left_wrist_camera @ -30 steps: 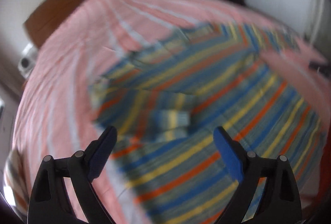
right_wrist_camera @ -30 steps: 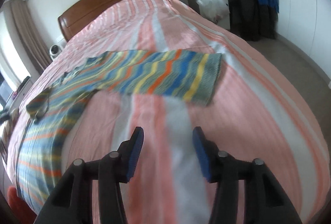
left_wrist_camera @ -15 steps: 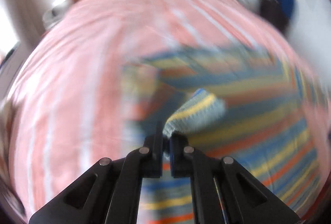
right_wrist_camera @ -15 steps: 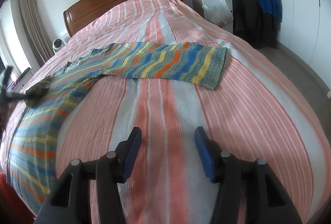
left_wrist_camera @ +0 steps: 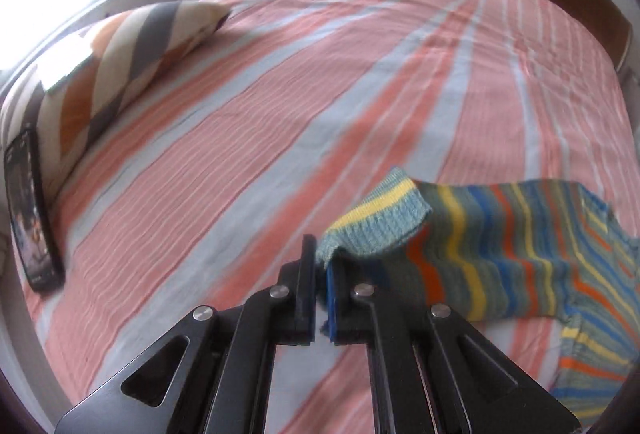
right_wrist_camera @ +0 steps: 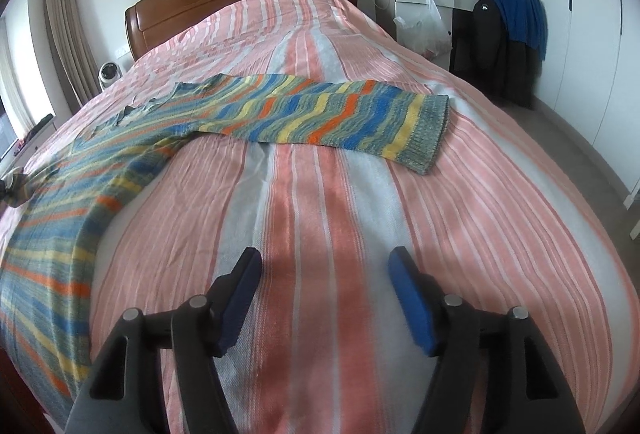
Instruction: Fold small clothes
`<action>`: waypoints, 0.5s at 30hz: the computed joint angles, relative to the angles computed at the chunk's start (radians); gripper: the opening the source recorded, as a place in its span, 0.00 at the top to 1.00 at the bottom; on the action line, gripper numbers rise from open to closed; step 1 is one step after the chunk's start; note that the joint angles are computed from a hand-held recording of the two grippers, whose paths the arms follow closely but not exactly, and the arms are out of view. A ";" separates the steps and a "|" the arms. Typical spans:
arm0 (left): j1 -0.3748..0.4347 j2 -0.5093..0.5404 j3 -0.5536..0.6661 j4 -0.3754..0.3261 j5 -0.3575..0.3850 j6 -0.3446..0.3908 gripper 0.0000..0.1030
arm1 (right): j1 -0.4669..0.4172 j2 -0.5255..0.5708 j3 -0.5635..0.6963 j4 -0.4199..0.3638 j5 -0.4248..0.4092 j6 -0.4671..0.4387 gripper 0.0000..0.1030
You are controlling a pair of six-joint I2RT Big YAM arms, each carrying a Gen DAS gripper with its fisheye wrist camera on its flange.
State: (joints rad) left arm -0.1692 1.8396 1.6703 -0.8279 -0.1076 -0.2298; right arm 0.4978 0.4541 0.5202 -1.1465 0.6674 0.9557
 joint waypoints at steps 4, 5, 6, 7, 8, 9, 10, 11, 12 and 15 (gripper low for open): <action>0.003 0.026 0.008 -0.010 -0.012 -0.005 0.98 | 0.004 0.010 -0.003 0.005 0.009 -0.003 0.35; 0.004 0.032 0.012 -0.020 -0.006 -0.008 0.98 | 0.002 0.013 -0.005 0.008 0.010 -0.007 0.34; 0.006 0.038 0.013 -0.023 0.001 -0.018 0.97 | -0.001 0.016 -0.006 0.012 0.009 -0.012 0.34; 0.007 0.047 0.017 -0.012 0.006 -0.036 0.91 | -0.001 0.021 -0.006 0.014 0.011 -0.015 0.33; 0.013 0.046 0.010 0.001 0.020 -0.057 0.89 | -0.001 0.024 -0.007 0.016 0.012 -0.018 0.33; 0.020 0.041 0.001 0.007 0.037 -0.073 0.81 | -0.002 0.025 -0.006 0.016 0.012 -0.020 0.33; 0.027 0.029 -0.013 0.012 0.052 -0.083 0.65 | -0.004 0.024 -0.006 0.016 0.011 -0.024 0.33; 0.032 0.007 -0.034 0.017 0.064 -0.087 0.58 | -0.004 0.025 -0.005 0.015 0.008 -0.025 0.33; 0.036 -0.023 -0.064 0.035 0.085 -0.078 0.50 | -0.011 0.028 0.003 0.006 -0.005 -0.033 0.33; 0.051 -0.163 -0.200 0.084 0.229 0.011 0.39 | -0.016 0.020 0.048 -0.048 -0.064 -0.035 0.33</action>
State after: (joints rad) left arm -0.1184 1.6770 1.4699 -0.7442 0.1212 -0.2192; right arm 0.4820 0.4741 0.5679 -1.1944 0.6036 0.9211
